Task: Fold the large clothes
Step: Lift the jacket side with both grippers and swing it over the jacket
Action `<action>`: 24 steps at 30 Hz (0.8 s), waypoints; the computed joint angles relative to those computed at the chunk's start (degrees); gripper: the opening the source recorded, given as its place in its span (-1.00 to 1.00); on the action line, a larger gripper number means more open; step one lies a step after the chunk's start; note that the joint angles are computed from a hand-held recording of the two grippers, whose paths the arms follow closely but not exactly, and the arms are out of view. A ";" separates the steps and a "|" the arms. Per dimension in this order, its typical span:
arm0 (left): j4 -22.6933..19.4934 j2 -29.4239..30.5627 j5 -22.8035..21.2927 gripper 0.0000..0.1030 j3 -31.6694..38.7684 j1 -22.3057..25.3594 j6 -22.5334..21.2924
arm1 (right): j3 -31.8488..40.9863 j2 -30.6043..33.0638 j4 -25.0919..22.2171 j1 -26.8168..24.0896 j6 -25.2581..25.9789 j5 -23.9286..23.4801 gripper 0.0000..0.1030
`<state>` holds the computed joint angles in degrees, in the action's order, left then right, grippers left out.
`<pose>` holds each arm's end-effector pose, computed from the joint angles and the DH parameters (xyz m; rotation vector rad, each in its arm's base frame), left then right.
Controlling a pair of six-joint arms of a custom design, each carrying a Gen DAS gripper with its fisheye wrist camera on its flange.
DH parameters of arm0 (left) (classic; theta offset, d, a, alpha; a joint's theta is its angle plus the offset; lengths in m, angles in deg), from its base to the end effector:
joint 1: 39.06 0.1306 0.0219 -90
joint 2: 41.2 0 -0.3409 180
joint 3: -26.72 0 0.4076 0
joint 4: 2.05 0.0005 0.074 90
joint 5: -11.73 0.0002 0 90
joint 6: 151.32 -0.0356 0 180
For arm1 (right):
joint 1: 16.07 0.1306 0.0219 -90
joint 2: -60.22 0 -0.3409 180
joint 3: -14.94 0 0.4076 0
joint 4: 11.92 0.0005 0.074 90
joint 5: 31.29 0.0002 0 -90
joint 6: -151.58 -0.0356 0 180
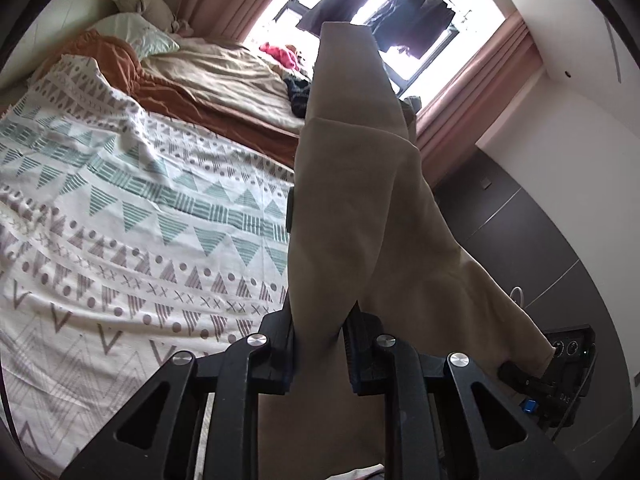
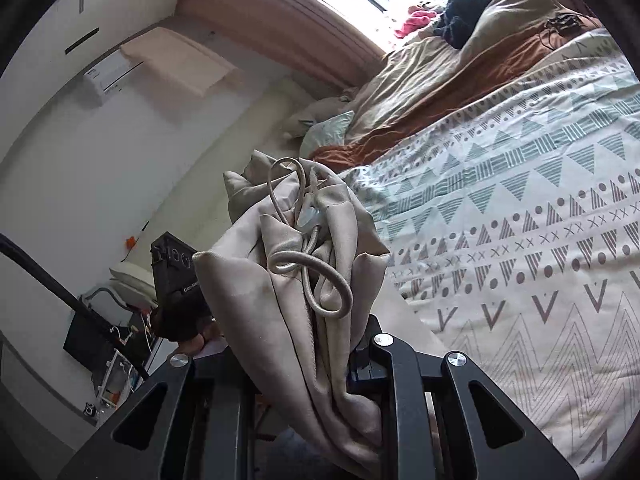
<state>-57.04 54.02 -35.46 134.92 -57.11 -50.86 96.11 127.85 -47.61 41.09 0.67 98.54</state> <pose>0.4909 -0.1859 0.4945 0.5467 2.2437 -1.1137 0.2269 0.3085 0.5029 0.5185 1.8607 0.7325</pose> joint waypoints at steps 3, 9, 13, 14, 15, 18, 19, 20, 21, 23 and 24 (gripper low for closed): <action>-0.02 -0.56 1.56 -0.59 0.94 2.76 0.16 | 4.25 3.56 0.57 -0.15 3.20 -1.15 -0.66; -1.57 -0.11 4.81 -0.61 4.07 9.06 -1.32 | 14.48 12.91 1.34 -2.39 8.89 -5.76 -0.66; -3.95 2.05 7.05 -0.62 8.03 13.94 -3.49 | 21.31 19.75 3.11 -4.52 11.67 -10.16 -0.66; -4.37 2.28 7.42 -0.62 8.64 15.03 -3.86 | 23.32 21.69 3.37 -5.08 12.25 -11.52 -0.66; -4.75 2.83 7.71 -0.62 9.49 16.09 -4.25 | 25.21 23.50 3.46 -5.68 12.80 -12.78 -0.66; -6.33 4.67 8.73 -0.62 12.29 19.83 -5.66 | 32.41 30.10 3.15 -7.61 14.53 -17.27 -0.66; -6.85 5.46 8.97 -0.62 13.41 21.11 -6.10 | 35.34 32.56 2.83 -8.10 14.95 -18.68 -0.66; -7.39 6.36 9.19 -0.62 14.67 22.55 -6.58 | 38.04 34.89 2.60 -8.68 15.52 -20.21 -0.66; -7.65 6.89 9.32 -0.62 15.39 23.61 -6.94 | 40.60 37.09 2.45 -9.40 16.14 -21.76 -0.66; -8.51 8.55 9.55 -0.62 17.59 25.95 -7.92 | 47.26 42.35 1.27 -10.36 17.30 -24.74 -0.66; -9.22 9.62 9.63 -0.62 19.01 27.02 -8.71 | 51.63 45.59 -0.02 -10.85 17.70 -26.34 -0.66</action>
